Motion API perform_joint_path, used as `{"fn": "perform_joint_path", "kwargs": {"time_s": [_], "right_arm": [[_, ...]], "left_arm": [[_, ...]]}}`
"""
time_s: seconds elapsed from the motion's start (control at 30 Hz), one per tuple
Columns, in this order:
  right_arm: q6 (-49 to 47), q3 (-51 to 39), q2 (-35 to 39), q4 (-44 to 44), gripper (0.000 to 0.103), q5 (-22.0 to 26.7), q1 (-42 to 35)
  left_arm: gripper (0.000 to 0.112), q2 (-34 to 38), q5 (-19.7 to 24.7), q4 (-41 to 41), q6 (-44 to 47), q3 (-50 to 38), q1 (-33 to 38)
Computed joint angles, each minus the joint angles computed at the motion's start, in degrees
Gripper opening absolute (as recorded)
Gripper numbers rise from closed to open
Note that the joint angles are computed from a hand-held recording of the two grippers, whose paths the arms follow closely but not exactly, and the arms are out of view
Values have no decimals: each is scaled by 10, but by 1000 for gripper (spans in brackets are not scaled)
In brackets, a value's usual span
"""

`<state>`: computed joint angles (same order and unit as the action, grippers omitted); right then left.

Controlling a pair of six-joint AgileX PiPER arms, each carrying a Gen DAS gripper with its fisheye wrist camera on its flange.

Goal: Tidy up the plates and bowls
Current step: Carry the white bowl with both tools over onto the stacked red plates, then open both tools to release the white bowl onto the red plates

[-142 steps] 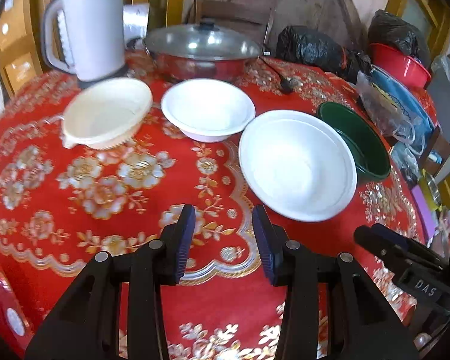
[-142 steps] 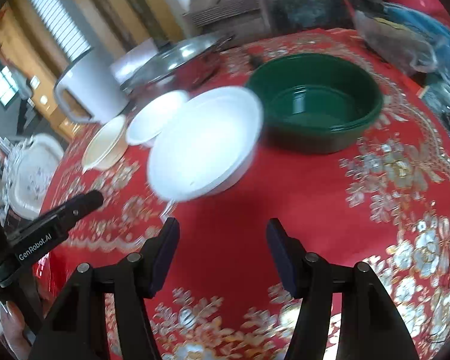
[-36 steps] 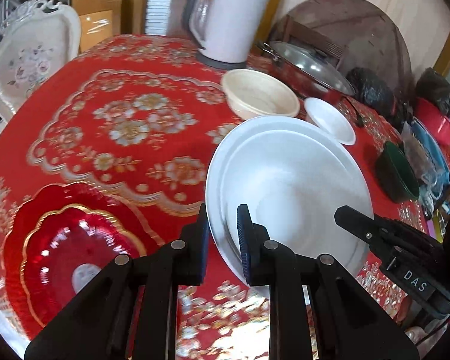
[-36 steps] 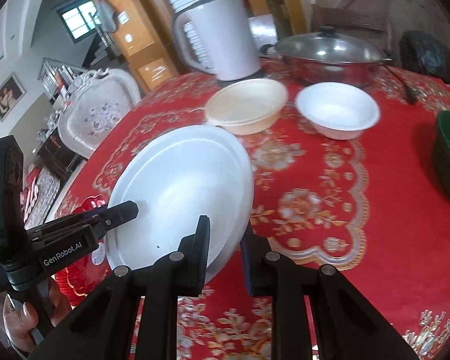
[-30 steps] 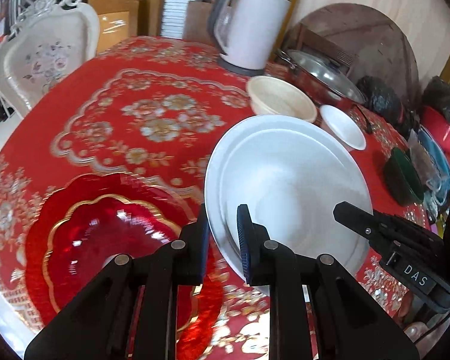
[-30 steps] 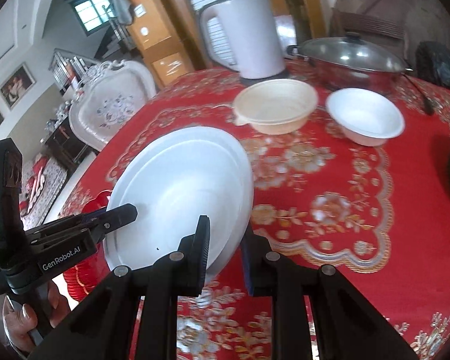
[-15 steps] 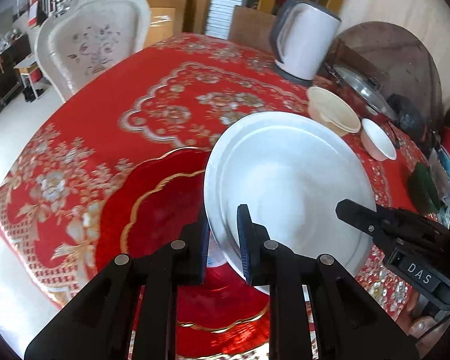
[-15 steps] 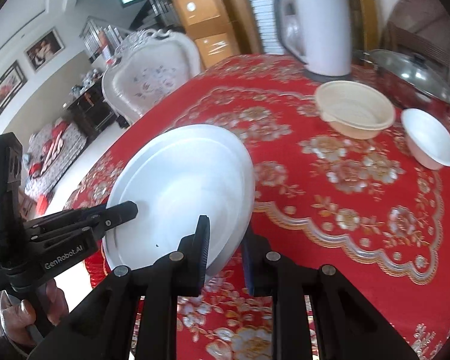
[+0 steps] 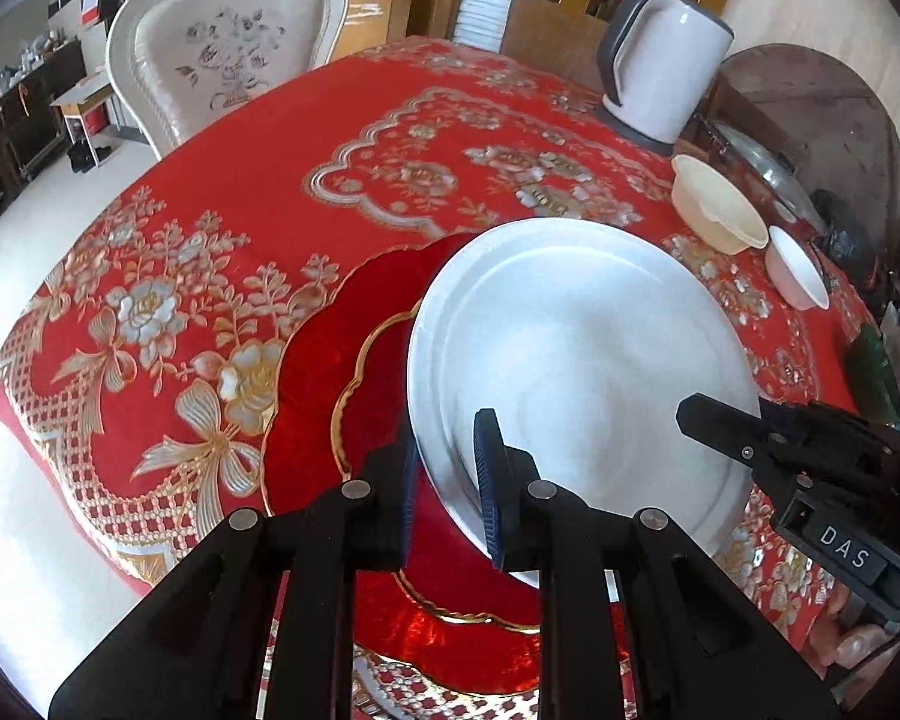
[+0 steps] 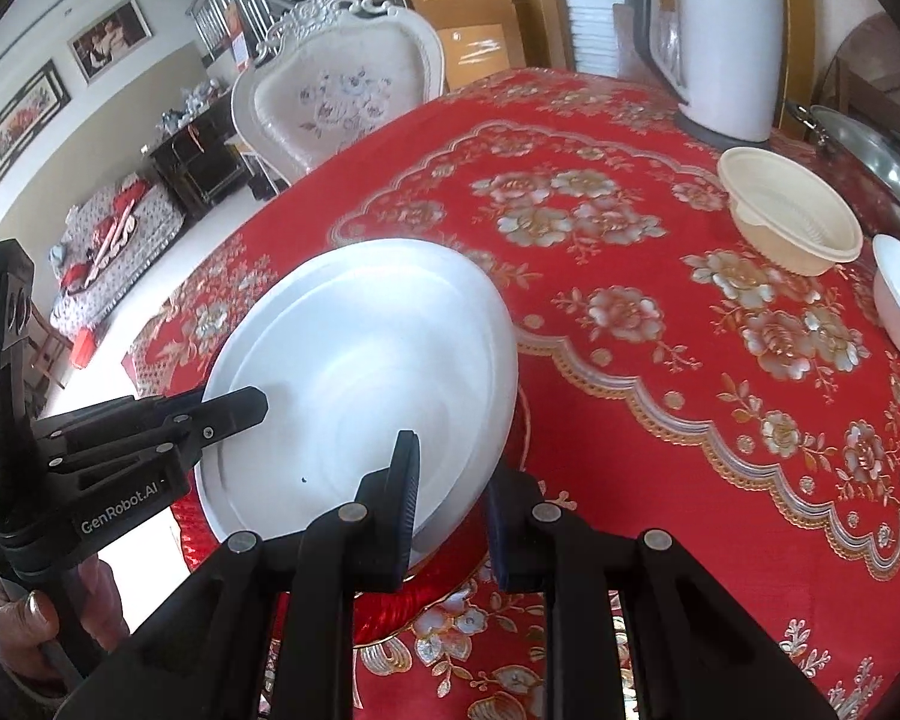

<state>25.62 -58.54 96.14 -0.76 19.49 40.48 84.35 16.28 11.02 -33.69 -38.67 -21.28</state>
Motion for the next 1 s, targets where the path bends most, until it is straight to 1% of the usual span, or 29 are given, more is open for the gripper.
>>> {"fn": "perform_joint_path", "kwargs": {"time_s": [0.13, 0.27, 0.33, 0.43, 0.5, 0.53, 0.6, 0.63, 0.67, 0.73, 0.77, 0.8, 0.87, 1.0], "right_arm": [[5, -6, 13, -4, 21, 7, 7], [13, -10, 18, -11, 21, 10, 11], [24, -12, 19, -23, 21, 15, 15], [32, -13, 18, -33, 21, 18, 17], [41, -15, 17, -42, 21, 21, 20], [41, -17, 18, -42, 22, 23, 20], [34, -19, 19, -39, 23, 25, 20], [31, -20, 19, -36, 24, 25, 20], [28, -21, 19, -33, 25, 27, 20], [20, -23, 20, -25, 30, 30, 21], [23, -22, 19, -28, 32, 29, 22], [28, -22, 19, -33, 36, 29, 23], [35, -23, 18, -40, 37, 30, 25], [43, -20, 11, -46, 38, 29, 24]], "left_arm": [[17, 14, -10, 8, -7, 5, 3], [17, 16, -14, 59, -58, 8, -2], [17, 16, -15, 58, -58, 8, -3], [17, 19, -11, 109, -108, 8, -10], [18, 20, -13, 97, -98, 8, -6], [19, 19, -16, 77, -77, 9, -2], [23, 18, -19, 28, -28, 9, 7], [28, 18, -20, 4, -4, 10, 9], [39, 19, -20, -9, 11, 9, 10], [50, 17, -26, -38, 42, 12, 11], [51, 15, -27, -35, 40, 13, 9], [51, 13, -25, -9, 15, 13, 4], [51, 7, -22, 45, -40, 16, -5], [51, -8, -17, 89, -82, 20, -10]]}}
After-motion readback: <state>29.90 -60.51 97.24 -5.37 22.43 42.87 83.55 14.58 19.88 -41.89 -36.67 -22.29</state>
